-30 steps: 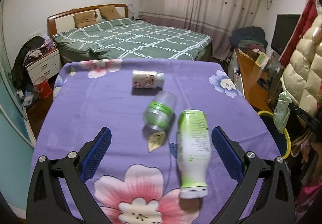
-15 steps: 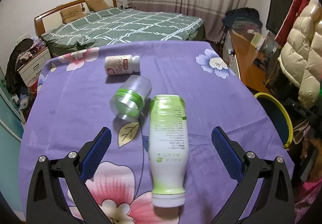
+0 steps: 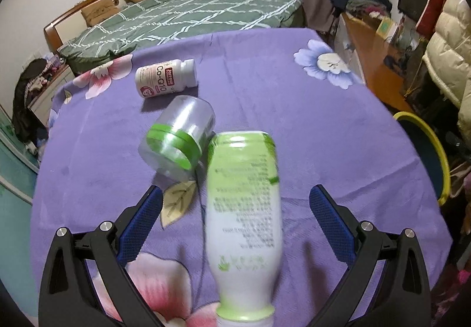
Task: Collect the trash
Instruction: 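Carry the green bag over the yellow bin and open the right gripper, then grasp the white-green plastic bottle with the left gripper, then carry the white-green bottle over the yellow bin and release it with the left gripper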
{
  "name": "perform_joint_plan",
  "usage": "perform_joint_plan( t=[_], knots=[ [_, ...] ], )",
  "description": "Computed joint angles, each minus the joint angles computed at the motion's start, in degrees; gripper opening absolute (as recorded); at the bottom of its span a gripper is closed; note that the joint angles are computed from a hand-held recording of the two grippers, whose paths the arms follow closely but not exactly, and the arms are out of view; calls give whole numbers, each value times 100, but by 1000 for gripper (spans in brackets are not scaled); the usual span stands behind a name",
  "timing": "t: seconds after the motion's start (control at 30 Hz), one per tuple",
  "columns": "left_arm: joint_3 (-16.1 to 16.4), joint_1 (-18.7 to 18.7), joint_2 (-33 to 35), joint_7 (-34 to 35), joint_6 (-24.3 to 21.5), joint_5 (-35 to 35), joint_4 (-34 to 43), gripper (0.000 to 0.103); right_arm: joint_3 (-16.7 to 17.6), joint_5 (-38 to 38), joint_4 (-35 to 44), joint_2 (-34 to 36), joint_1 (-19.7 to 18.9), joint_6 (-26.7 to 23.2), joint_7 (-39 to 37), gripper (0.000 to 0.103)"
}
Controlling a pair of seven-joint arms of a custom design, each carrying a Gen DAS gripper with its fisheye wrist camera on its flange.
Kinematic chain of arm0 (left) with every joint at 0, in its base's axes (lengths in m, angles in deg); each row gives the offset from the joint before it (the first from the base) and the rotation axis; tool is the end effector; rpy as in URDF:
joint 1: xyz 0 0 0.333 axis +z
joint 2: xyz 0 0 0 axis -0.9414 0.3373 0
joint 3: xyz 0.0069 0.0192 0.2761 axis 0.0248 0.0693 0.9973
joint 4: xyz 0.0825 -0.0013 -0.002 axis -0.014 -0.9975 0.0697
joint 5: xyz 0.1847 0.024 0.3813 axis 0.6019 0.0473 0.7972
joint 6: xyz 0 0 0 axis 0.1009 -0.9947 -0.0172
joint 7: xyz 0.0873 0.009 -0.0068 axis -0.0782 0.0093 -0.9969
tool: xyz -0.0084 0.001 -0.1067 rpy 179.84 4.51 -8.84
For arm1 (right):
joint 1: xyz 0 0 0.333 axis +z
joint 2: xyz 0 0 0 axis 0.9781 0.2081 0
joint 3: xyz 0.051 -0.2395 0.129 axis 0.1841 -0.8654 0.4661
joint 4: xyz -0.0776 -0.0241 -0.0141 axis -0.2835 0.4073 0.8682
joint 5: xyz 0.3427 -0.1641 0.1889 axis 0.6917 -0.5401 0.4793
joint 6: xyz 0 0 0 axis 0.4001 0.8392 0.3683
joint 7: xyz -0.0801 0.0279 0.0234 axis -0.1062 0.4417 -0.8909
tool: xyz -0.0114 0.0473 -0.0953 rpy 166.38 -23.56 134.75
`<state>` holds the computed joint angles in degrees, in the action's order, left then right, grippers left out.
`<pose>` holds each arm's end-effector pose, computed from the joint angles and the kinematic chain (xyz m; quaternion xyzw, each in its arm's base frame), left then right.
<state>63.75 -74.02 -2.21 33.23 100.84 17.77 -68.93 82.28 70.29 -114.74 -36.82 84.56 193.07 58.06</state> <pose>0.6318 -0.1158 0.5138 -0.7696 0.5644 -0.1556 0.2549 0.7454 0.1162 0.5071 -0.6820 0.6130 -0.1876 0.3519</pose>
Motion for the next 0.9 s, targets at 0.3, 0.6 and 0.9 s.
perform_joint_plan(
  t=[0.3,0.6,0.9],
  knots=[
    [101,32,577,541,-480,-474,719,80,66,133,188,155,-48,-167,-122,27],
    [108,46,947,1225,-714,-1075,1211,53,66,182,246,202,-63,-213,-136,27],
    [67,-23,288,1174,-178,-1066,660,52,132,358,22,38,-123,-21,-259,27]
  ],
)
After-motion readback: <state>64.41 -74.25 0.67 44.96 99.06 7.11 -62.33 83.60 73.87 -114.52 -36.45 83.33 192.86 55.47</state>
